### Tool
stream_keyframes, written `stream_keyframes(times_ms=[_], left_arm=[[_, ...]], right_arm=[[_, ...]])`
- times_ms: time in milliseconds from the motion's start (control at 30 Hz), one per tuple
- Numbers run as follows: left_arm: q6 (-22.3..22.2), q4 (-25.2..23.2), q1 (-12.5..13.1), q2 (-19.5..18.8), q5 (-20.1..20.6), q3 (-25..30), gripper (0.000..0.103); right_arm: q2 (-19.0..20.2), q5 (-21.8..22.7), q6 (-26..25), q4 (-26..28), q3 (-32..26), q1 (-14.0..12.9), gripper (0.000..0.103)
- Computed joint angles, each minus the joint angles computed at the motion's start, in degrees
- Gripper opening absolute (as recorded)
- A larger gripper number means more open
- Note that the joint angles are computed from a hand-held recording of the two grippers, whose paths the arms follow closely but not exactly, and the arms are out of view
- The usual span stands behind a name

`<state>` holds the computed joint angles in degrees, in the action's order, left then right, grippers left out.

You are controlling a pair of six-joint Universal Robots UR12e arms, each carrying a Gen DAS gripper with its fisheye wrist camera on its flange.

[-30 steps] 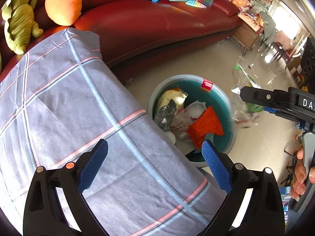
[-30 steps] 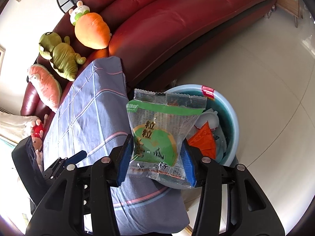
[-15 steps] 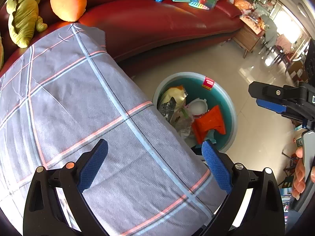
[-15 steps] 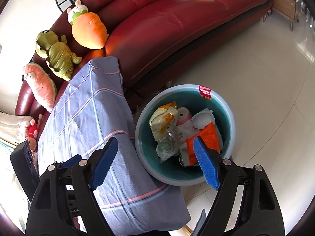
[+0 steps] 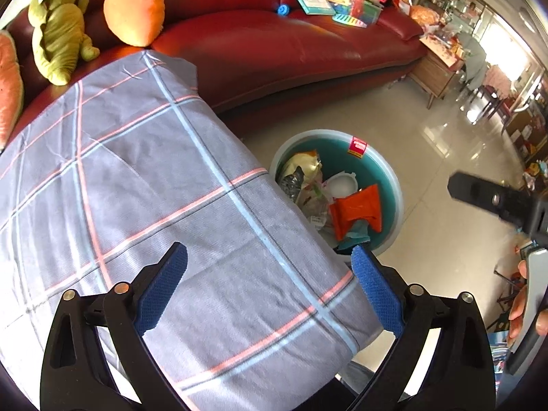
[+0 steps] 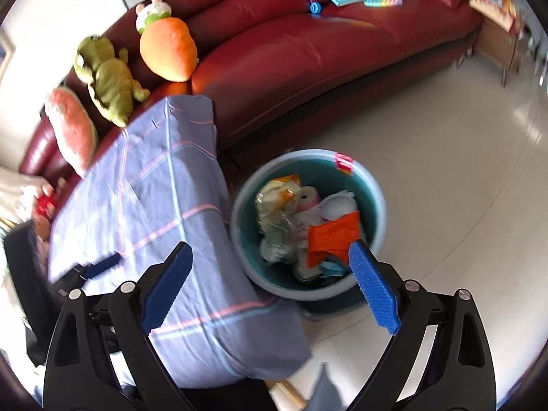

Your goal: Collect trash

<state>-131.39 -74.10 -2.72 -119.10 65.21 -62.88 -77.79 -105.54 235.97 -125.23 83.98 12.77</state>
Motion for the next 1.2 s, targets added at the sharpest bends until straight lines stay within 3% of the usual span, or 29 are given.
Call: stream_keyframes(times_ms=[233,600,867,1200], left_arm=[[-0.2,2.9,0.9,2.6,1.6,-3.4,0.099],[0.3,5.9,3.4,6.2,0.3,-8.0,0.099],[-0.6,7.9,5.0,8.2,-0.9,-10.4,0.099],[-1.9,8.5,5.6,8.2,-0.6,-10.5,0.099]], right_arm=[[-0.4,-5.2,2.1,7.7,-1.1,3.0,0.09],[-1.4,-12.6,3.2,8.9,-0.5,7.4,0.092],[-1.1,-14.1,3.2,8.6,-1.4,8.7,0.092],[0.0,-10.4,0.3,4.4,-1.7,8.5,0.092]])
